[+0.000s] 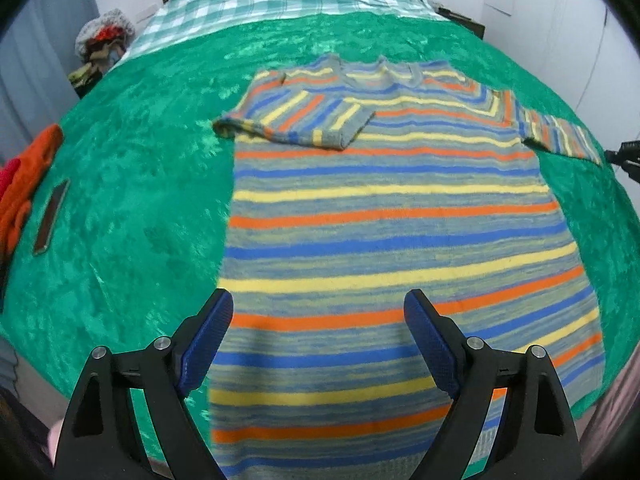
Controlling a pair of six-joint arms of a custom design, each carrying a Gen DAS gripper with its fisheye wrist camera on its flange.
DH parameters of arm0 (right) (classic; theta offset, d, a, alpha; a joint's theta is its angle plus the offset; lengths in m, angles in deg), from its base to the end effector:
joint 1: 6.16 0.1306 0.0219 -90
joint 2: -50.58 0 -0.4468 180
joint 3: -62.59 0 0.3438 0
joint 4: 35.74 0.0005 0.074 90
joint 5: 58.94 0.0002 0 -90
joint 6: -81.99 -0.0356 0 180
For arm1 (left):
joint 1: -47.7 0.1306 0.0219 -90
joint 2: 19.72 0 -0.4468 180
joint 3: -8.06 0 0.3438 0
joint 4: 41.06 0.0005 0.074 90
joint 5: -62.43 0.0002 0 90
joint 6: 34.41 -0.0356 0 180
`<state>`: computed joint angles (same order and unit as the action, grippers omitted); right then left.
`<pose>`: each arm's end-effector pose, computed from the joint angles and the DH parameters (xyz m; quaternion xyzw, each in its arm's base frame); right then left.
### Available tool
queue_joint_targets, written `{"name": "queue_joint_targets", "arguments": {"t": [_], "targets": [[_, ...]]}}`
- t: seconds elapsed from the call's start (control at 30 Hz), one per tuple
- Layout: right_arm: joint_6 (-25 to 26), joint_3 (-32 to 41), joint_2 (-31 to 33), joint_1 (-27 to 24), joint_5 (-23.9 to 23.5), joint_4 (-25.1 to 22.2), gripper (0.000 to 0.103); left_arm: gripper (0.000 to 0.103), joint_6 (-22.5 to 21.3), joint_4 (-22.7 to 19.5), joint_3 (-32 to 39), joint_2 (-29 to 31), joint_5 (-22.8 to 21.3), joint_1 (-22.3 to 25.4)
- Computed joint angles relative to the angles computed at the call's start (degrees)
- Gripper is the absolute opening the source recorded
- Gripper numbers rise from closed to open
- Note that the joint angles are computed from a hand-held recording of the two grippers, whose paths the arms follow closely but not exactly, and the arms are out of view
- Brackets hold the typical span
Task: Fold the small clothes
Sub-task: 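Grasp a folded sleeve cuff with the right tool, pull it outward, release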
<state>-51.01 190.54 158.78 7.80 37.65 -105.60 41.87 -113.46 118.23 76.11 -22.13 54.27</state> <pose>0.5397 0.1294 0.5872 0.2543 0.9036 0.1149 0.3251 0.4555 0.0486 0.5673 0.0729 0.9576 0.0035 0.2786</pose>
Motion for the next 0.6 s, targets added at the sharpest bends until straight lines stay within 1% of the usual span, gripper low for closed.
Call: {"name": "queue_joint_targets", "arguments": {"t": [0.07,0.1,0.13,0.17,0.2,0.23,0.27,0.3,0.33,0.37,0.4,0.47,0.53,0.57,0.6], "targets": [[-2.6,-2.1,-0.8,0.0,-2.8,3.4,0.046,0.089,0.1,-0.6,1.5,0.5,0.4,0.4],[-3.5,-1.9,-0.2,0.0,-3.9,4.1,0.05,0.089,0.2,-0.8,2.1,0.9,0.6,0.6],[-4.2,-0.9,1.0,-0.3,-4.5,3.4,0.051,0.089,0.2,-0.9,2.5,1.1,0.5,0.6],[-4.9,-0.5,1.8,-0.7,-5.9,2.9,0.051,0.089,0.1,-0.9,2.8,1.4,0.0,0.5],[-5.0,-0.9,2.5,-1.3,-8.7,3.4,0.045,0.089,0.2,-0.8,3.0,1.7,-0.5,0.3],[-4.1,0.7,4.3,-2.0,-12.1,2.8,0.004,0.089,0.1,-0.7,3.0,1.9,-0.7,0.3],[-2.0,3.0,5.6,-1.7,-11.8,-0.4,0.002,0.089,0.1,-0.8,3.1,2.0,-0.8,0.2],[-1.0,4.3,5.9,-1.2,-9.0,-2.4,0.002,0.089,-0.4,-1.1,3.4,2.2,-1.1,0.2],[1.4,7.4,6.8,0.1,-1.8,-7.4,0.002,0.089,-0.8,-1.0,3.6,2.3,-1.3,0.2],[2.4,9.6,7.7,0.8,1.9,-10.7,0.002,0.089,-1.1,-0.9,4.0,2.5,-1.5,0.2],[2.7,10.0,8.1,1.3,3.9,-12.3,0.002,0.089,-1.7,-0.8,5.1,3.2,-1.9,0.1],[3.3,10.9,9.0,2.0,5.0,-14.2,0.002,0.089,-2.0,-0.3,8.9,5.4,-2.9,-0.4],[5.0,13.6,10.5,3.5,9.0,-16.6,0.003,0.089,-1.4,0.2,13.5,7.9,-1.8,-0.7],[5.4,14.7,10.9,4.2,10.4,-17.7,0.008,0.092,-1.6,0.3,17.2,10.1,-0.7,-1.1],[5.6,16.3,11.5,5.0,12.7,-19.3,0.015,0.093,-2.3,-0.5,20.1,12.1,-0.3,-1.6]]}}
